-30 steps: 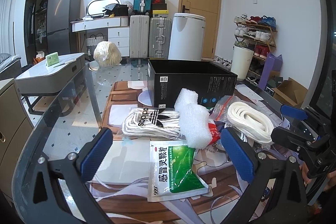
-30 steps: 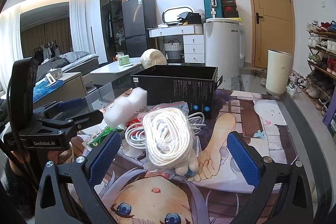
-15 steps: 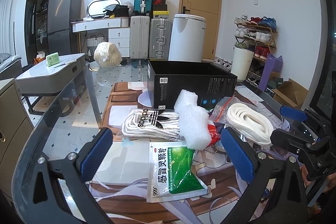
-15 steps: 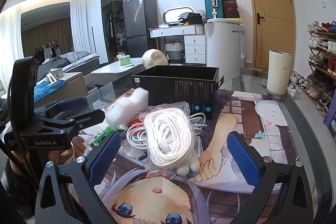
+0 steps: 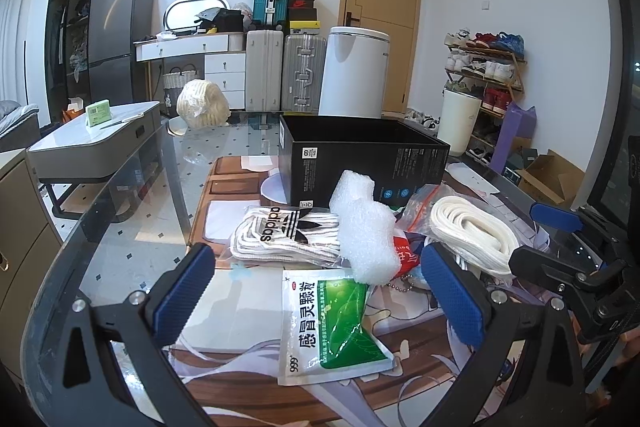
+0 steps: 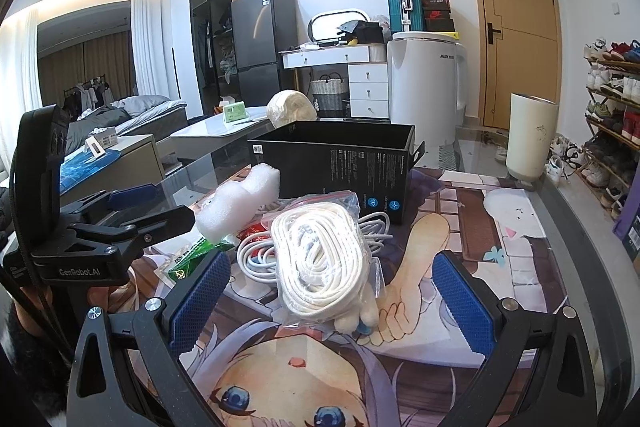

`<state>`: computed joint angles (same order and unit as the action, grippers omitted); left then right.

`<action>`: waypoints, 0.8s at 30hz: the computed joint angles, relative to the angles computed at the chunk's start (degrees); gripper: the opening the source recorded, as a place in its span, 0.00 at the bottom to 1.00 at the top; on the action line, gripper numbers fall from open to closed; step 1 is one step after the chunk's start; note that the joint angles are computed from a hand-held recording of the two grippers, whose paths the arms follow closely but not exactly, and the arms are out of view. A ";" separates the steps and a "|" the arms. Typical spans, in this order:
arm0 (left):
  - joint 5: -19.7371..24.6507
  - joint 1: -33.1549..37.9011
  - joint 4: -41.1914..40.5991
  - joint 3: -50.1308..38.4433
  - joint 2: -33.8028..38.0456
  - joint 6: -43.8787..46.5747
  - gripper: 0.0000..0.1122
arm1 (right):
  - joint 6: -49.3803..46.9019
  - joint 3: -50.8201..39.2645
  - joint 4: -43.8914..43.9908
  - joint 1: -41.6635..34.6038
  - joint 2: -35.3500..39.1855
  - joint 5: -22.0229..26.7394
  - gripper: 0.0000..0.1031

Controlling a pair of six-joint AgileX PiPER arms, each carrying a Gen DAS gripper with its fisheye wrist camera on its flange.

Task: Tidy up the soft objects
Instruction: 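Move both tools toward the items on the table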

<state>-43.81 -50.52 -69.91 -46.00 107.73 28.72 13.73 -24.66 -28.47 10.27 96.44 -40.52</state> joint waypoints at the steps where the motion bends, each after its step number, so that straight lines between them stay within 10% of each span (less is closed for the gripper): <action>1: 0.04 -0.01 -0.21 -0.14 0.05 0.34 0.92 | 0.04 -0.05 -0.09 -0.07 0.09 -0.03 0.99; 24: 1.10 -0.17 -1.37 -0.63 0.30 2.90 0.92 | 0.91 -1.30 -1.32 -0.12 -0.15 2.89 0.99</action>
